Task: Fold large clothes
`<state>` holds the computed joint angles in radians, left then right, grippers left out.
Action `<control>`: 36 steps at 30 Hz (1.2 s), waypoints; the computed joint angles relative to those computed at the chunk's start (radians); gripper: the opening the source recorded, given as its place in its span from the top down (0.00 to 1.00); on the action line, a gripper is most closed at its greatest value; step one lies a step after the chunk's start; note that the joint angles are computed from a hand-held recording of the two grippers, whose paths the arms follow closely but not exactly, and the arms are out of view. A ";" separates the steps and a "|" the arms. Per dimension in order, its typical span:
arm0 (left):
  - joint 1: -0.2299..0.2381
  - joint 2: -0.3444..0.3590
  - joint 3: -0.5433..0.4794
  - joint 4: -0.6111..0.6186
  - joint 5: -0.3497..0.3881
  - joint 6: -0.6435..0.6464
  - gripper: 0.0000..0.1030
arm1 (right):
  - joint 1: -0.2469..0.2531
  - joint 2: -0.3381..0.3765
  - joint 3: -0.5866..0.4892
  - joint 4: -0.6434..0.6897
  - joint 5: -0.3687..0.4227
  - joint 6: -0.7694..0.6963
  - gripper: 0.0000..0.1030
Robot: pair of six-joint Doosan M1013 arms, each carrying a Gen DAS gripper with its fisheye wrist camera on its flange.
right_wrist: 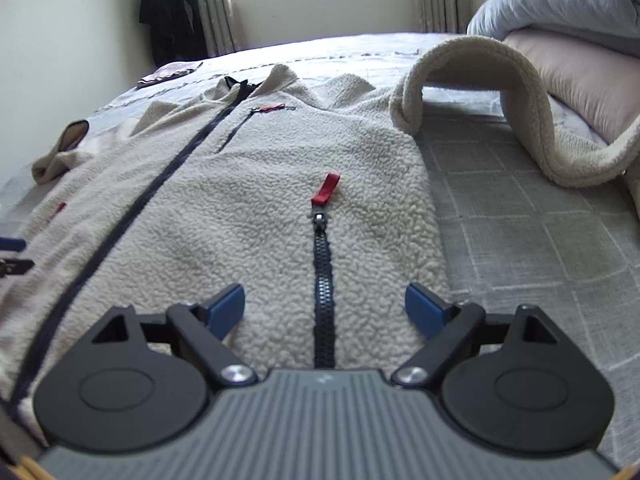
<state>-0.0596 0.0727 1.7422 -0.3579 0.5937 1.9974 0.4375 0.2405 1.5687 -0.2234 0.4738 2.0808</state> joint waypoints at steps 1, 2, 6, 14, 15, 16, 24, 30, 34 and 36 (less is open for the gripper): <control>-0.005 0.007 -0.022 0.029 0.035 -0.050 0.03 | -0.010 -0.007 -0.006 0.035 0.014 -0.010 0.09; -0.009 0.015 -0.043 0.039 0.065 -0.085 0.03 | -0.016 -0.015 -0.011 0.017 0.031 0.031 0.06; -0.021 0.045 -0.110 -0.016 0.115 -0.136 0.02 | -0.055 -0.052 -0.029 -0.123 0.089 0.234 0.05; -0.102 0.113 -0.220 0.003 0.100 -0.165 0.02 | -0.180 -0.058 -0.081 -0.307 0.159 0.500 0.05; -0.113 0.125 -0.235 0.008 0.099 -0.167 0.02 | -0.201 -0.043 -0.095 -0.280 0.151 0.490 0.07; -0.127 0.139 -0.252 0.021 0.095 -0.175 0.02 | -0.217 -0.025 -0.112 -0.272 0.160 0.500 0.12; -0.220 0.293 -0.443 0.088 0.085 -0.241 0.05 | -0.253 0.095 -0.210 -0.419 0.237 0.644 0.91; -0.272 0.445 -0.633 0.088 0.060 -0.291 0.56 | -0.283 0.044 -0.207 -0.769 0.115 0.822 0.92; -0.288 0.561 -0.785 -0.110 0.151 -0.277 0.71 | -0.311 0.033 -0.232 -0.895 0.076 0.893 0.92; -0.306 0.603 -0.835 -0.181 0.191 -0.252 0.82 | -0.324 0.047 -0.255 -0.901 0.075 0.874 0.92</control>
